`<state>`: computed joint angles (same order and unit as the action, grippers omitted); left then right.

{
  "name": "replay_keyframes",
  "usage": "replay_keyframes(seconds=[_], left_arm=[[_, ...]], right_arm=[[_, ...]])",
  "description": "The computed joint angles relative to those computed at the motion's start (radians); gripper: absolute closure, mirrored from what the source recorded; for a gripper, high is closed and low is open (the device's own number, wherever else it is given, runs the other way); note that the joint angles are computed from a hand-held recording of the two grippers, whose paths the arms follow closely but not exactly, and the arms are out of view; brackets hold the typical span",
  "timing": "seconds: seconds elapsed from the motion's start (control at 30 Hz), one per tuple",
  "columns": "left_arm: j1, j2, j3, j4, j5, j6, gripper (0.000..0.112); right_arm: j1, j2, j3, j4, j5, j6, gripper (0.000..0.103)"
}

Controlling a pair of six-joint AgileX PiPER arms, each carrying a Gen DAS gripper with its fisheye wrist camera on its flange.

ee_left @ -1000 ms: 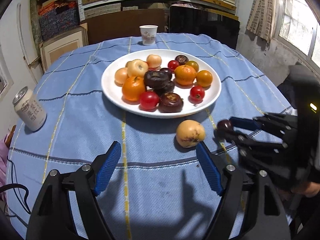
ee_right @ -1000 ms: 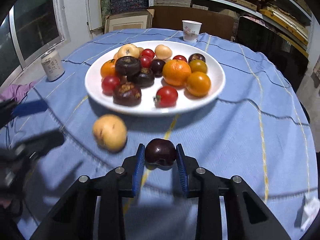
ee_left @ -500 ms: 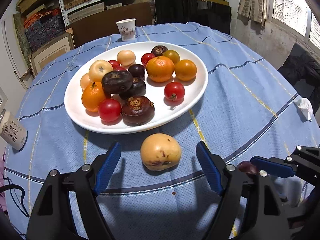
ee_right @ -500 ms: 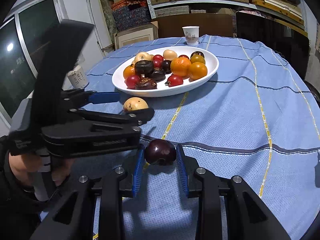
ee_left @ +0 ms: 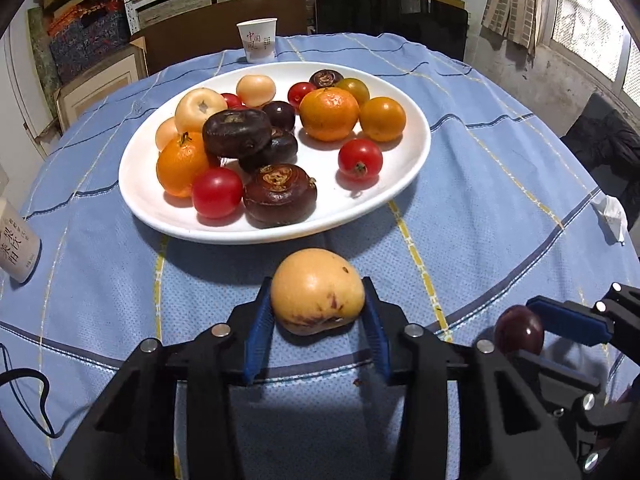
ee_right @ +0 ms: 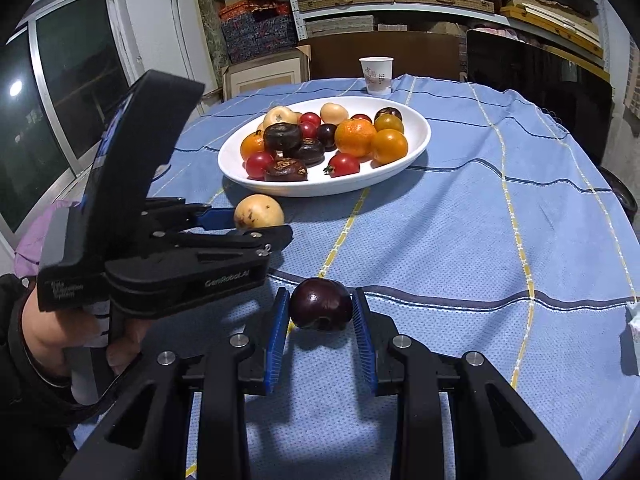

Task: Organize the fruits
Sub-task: 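Grasp a pale yellow fruit with the left gripper while the right holds the plum, then carry the pale fruit and plum onto the plate with both grippers and release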

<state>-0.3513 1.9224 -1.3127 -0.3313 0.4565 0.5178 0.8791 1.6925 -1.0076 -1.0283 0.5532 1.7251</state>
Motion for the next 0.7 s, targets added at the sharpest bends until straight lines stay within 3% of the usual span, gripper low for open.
replay_keyframes(seconds=[0.2,0.4,0.7], left_arm=[[0.048,-0.070,0.075,-0.105,0.001,0.100,0.071],[0.131,-0.222,0.206,-0.199,0.007,0.216,0.071],[0.289,-0.515,0.367,-0.326,0.095,0.397,0.071]], right_arm=[[0.004,-0.011,0.015,-0.027,0.017,0.053,0.071],[0.031,-0.023,0.021,-0.042,0.044,0.084,0.071],[0.199,-0.089,-0.092,-0.014,0.292,-0.003,0.071]])
